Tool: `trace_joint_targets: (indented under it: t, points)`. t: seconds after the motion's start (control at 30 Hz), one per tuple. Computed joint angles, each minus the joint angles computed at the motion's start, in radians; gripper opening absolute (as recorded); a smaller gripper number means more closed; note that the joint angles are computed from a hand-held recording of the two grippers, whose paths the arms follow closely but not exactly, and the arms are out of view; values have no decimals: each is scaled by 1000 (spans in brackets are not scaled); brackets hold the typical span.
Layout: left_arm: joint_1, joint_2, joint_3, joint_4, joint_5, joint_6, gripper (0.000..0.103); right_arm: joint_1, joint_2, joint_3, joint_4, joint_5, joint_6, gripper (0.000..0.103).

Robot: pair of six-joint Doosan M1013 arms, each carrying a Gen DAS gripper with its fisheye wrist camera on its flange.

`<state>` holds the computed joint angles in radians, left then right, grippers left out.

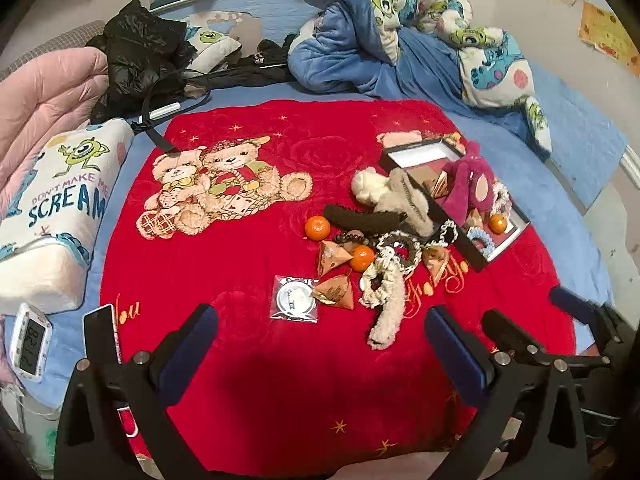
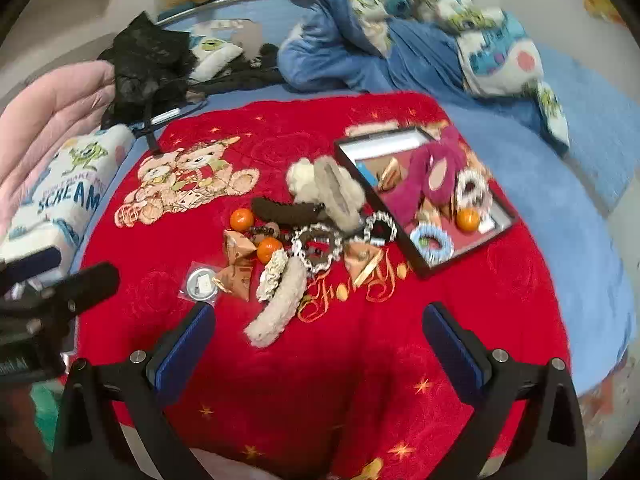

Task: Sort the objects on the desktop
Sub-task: 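Move left tool toward the bagged silver badge while right tool approaches the cream fluffy hair tie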

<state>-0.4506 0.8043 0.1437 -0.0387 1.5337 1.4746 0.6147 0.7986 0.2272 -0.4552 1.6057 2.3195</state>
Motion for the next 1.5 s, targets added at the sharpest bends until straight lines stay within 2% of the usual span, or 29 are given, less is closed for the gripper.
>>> trace_joint_targets:
  t: [0.07,0.17,0.37,0.47,0.6,0.77,0.97,1.03,1.2,1.3,1.4,1.5]
  points:
    - [1,-1,3,0,3,-5,103,-2,-38,76,18,-51,29,103]
    - [-2,-18,40,19,-11,2,103,-3,-61,121,24,-83,51,103]
    - [0,-36,81,21,-29,6,103,-2,-77,155,33,-115,64,103]
    - [2,-63,140,33,-60,7,103,-7,-93,189,57,-144,73,103]
    - [11,-71,164,26,-63,-7,103,-12,-108,222,78,-173,86,99]
    - [13,-66,166,28,-67,-16,103,-13,-95,206,76,-164,62,98]
    - [14,-43,143,37,-43,-13,103,-17,-54,144,93,-105,6,98]
    - [16,-40,145,30,-43,-17,103,-19,-55,152,104,-116,4,98]
    - [21,-42,180,20,-67,-6,103,-31,-91,238,178,-222,17,95]
    - [23,-33,188,26,-67,-5,103,-33,-76,226,187,-216,7,87]
    - [26,-20,185,22,-60,-6,103,-41,-70,228,210,-219,10,84]
    - [31,-23,216,3,-88,-3,103,-52,-68,246,242,-238,9,84]
